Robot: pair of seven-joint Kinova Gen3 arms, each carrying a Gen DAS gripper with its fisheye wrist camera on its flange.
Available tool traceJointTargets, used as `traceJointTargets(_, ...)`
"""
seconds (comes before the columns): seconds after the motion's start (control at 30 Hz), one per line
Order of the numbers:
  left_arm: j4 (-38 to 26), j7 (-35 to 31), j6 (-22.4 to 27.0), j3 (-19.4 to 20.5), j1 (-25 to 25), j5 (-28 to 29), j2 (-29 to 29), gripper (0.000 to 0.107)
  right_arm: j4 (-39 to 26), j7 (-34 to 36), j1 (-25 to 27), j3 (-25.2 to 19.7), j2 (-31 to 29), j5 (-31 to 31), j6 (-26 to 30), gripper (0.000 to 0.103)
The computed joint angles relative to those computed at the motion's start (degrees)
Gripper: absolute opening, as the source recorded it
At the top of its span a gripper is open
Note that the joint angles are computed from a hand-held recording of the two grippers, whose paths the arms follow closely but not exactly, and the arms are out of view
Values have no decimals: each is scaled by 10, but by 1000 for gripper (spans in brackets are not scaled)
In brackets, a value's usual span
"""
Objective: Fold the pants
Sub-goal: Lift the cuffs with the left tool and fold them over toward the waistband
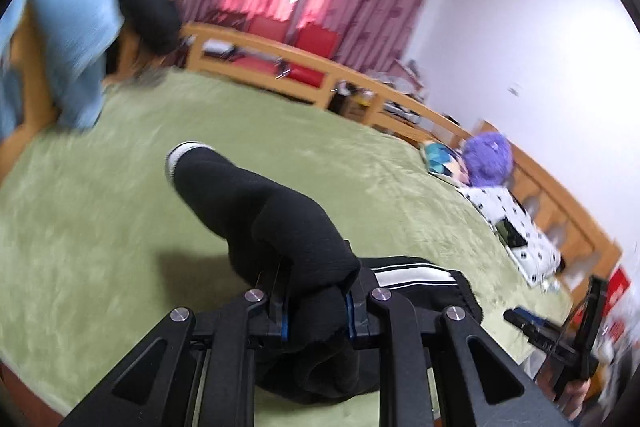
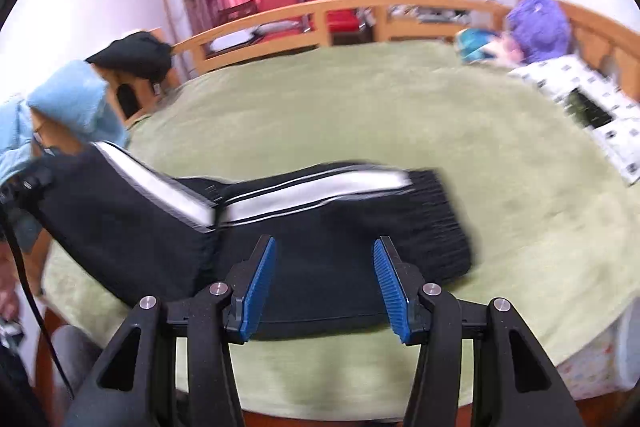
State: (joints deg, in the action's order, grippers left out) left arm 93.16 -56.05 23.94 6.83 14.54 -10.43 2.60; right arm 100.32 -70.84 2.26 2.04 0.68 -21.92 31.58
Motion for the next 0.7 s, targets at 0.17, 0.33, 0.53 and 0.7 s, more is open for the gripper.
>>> traceJointTargets(0.17, -110, 45, 52, 16, 84, -98, 60, 18, -2, 98, 40, 44, 11, -79, -8, 50)
traceJointTargets(0.33, -243, 33, 104, 5, 170, -122, 156, 18, 11, 178, 169, 10, 29, -196, -1, 50)
traceJointTargets(0.53, -402, -54, 154, 27, 210, -63, 281, 18, 19, 265, 224, 62, 67, -294, 46, 50)
traceJointTargets(0.7, -510, -100, 231, 30, 239, 5, 389, 18, 10, 247, 266, 60, 91, -293, 69, 50)
